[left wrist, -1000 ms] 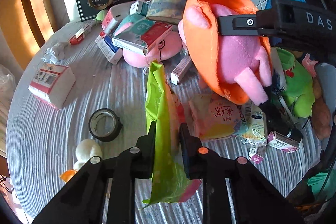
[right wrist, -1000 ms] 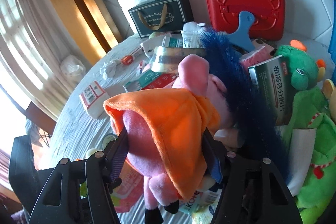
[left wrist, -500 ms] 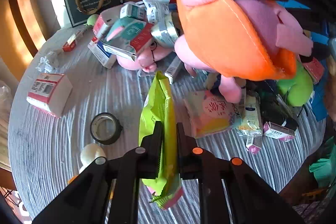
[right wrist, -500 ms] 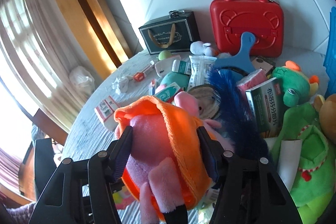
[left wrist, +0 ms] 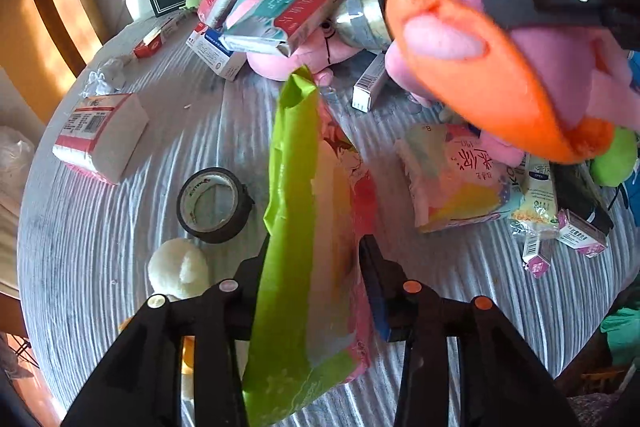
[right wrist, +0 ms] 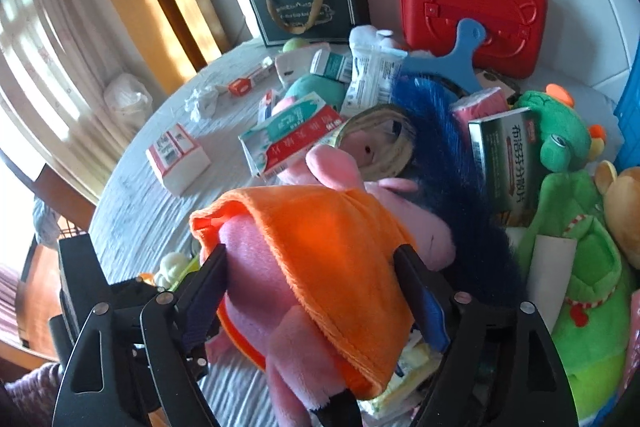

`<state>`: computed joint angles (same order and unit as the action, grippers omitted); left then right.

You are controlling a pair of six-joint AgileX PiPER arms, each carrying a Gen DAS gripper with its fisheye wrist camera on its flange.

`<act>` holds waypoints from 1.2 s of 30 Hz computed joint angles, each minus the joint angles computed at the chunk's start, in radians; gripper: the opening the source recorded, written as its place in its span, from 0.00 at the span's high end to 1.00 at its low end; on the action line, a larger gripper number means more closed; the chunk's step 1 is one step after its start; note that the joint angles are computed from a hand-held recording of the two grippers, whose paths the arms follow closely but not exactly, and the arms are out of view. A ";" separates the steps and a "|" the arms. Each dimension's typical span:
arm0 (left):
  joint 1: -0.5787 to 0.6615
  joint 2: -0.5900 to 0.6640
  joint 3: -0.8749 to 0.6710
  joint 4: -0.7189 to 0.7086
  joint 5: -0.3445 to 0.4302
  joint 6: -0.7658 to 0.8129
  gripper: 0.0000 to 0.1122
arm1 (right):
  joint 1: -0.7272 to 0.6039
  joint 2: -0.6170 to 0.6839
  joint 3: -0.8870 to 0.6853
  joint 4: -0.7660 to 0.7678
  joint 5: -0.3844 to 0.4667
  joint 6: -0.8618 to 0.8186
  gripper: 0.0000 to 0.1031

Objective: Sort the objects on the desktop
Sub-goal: 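Grasp and lift the orange-hooded pig plush with the right gripper while the left holds the wipes, then carry the pig plush and wipes pack over the blue crate and open both grippers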

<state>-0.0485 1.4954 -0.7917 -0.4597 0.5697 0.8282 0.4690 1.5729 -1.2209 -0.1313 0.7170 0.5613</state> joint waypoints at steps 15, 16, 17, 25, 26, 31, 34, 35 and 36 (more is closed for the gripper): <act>0.060 0.019 0.041 -0.181 0.047 0.190 0.63 | -0.271 -0.136 0.253 0.672 -0.118 -0.319 0.05; 0.062 0.019 0.038 -0.183 0.052 0.195 0.64 | -0.304 -0.129 0.250 0.698 -0.089 -0.321 0.05; 0.064 0.018 0.038 -0.178 0.054 0.196 0.64 | -0.328 -0.116 0.245 0.684 -0.068 -0.310 0.05; 0.170 -0.008 0.062 -0.195 0.100 0.282 0.64 | -0.497 -0.008 0.351 1.155 0.011 -0.627 0.05; 0.174 -0.011 0.064 -0.196 0.103 0.282 0.64 | -0.479 -0.002 0.338 1.150 0.010 -0.638 0.05; 0.190 -0.022 0.078 -0.209 0.106 0.293 0.64 | -0.428 0.047 0.245 1.170 0.018 -0.675 0.06; 0.203 -0.016 0.070 -0.214 0.121 0.303 0.64 | -0.402 0.149 0.144 1.134 0.057 -0.639 0.05; 0.203 -0.015 0.068 -0.214 0.121 0.304 0.64 | -0.402 0.194 0.118 1.167 0.069 -0.663 0.05; 0.204 -0.013 0.066 -0.214 0.123 0.305 0.64 | -0.403 0.231 0.101 1.211 0.084 -0.697 0.02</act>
